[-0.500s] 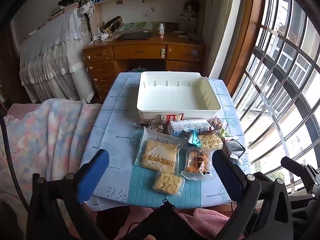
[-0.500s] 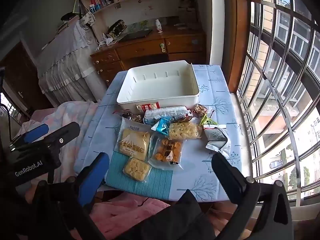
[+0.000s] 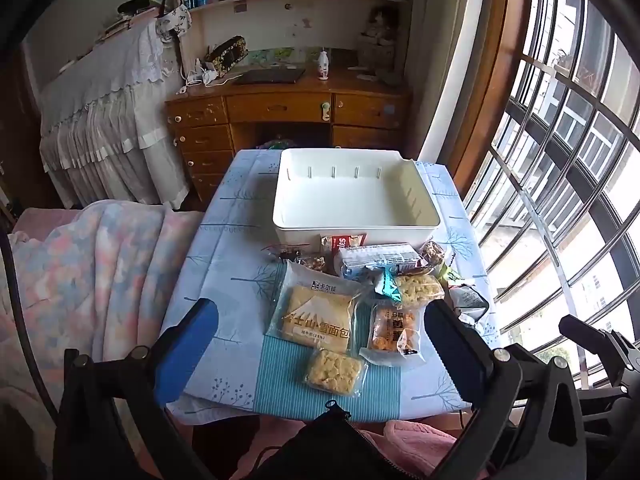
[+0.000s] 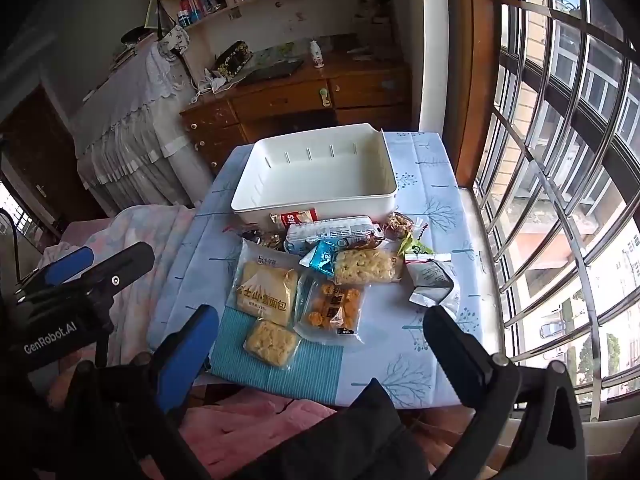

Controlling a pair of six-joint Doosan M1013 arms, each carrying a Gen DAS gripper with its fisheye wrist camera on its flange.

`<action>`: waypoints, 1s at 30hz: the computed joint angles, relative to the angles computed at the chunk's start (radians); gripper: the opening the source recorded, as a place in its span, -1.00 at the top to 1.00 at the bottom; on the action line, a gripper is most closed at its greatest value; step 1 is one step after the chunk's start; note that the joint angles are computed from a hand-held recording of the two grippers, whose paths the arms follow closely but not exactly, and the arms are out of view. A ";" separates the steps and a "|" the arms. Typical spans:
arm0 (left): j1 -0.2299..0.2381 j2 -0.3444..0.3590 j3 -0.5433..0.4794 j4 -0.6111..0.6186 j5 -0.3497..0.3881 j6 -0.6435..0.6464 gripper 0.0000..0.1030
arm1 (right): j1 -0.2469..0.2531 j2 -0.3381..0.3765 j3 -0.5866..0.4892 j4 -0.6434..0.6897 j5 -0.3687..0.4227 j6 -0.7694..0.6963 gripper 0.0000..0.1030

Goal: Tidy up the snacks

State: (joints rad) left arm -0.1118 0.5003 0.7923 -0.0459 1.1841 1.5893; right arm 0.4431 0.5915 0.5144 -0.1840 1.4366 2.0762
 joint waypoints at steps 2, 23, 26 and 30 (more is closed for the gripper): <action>0.001 -0.001 0.001 -0.001 -0.001 0.000 -0.99 | 0.000 0.001 -0.001 -0.002 0.002 0.001 -0.99; -0.021 -0.006 -0.023 0.030 -0.015 0.037 -0.99 | 0.001 -0.013 0.014 -0.026 -0.009 0.012 -0.99; -0.022 0.000 -0.036 0.025 -0.008 0.056 -0.99 | 0.002 -0.022 0.022 -0.047 -0.033 0.006 -0.99; -0.017 0.024 -0.075 -0.011 0.043 0.087 -0.99 | 0.005 -0.027 0.024 -0.072 -0.058 0.009 -0.99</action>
